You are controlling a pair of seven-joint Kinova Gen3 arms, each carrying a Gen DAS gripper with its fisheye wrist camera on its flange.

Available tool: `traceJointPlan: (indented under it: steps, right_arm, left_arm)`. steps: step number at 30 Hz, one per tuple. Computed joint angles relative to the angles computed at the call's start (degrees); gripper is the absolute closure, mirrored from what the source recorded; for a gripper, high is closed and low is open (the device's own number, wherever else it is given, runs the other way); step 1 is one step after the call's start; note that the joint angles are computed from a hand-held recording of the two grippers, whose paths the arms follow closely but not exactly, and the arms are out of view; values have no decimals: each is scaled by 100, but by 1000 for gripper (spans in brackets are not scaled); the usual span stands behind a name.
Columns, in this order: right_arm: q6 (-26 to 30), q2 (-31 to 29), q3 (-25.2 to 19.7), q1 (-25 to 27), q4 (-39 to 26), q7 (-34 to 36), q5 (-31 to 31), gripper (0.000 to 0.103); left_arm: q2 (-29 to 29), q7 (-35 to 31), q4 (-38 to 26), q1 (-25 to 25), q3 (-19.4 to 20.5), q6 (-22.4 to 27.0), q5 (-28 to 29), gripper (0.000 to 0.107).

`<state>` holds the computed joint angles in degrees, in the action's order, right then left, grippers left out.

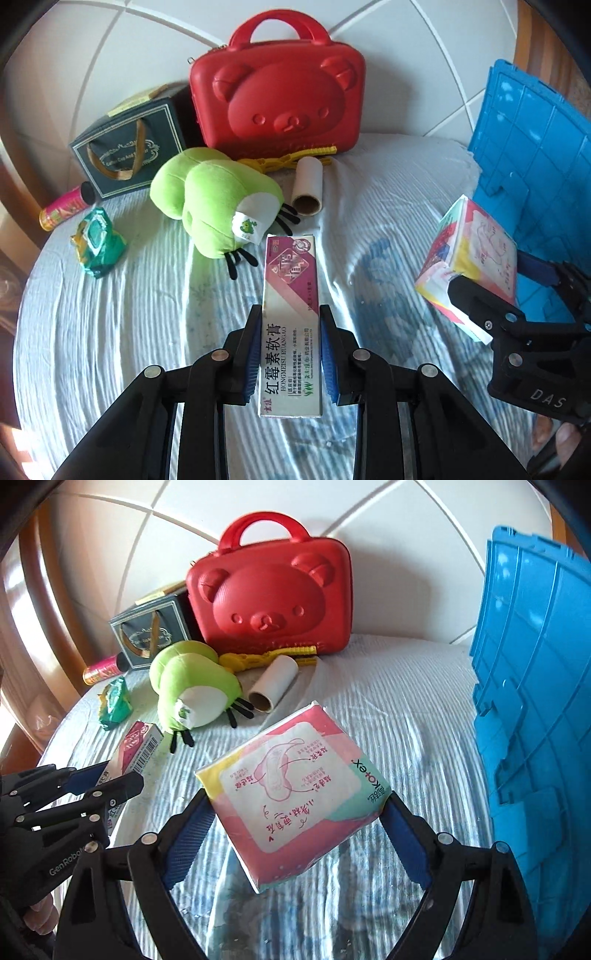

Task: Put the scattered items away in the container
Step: 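Carry both items over the blue crate and release them inside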

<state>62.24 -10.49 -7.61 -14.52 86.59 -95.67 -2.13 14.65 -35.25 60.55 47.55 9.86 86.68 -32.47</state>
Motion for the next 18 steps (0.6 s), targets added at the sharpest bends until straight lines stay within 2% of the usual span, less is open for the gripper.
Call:
traceJointPlan:
  steps: [2, 9, 14, 18]
  right_arm:
    - [134, -199, -161, -29, -115, -152, 145, 12]
    - [748, -821, -908, 55, -642, -807, 810, 12]
    - [1381, -1157, -1488, 403, -1257, -1139, 1354, 12]
    - [1829, -1432, -1491, 763, -1768, -1050, 1451, 12]
  left_arm:
    - [-296, 156, 58, 261, 85, 278, -278, 80]
    - [-665, 465, -189, 920, 598, 1092, -1284, 80]
    - [-647, 411, -674, 1471, 921, 1471, -2009, 80]
    - [-384, 226, -1360, 2151, 935, 1630, -2588, 80]
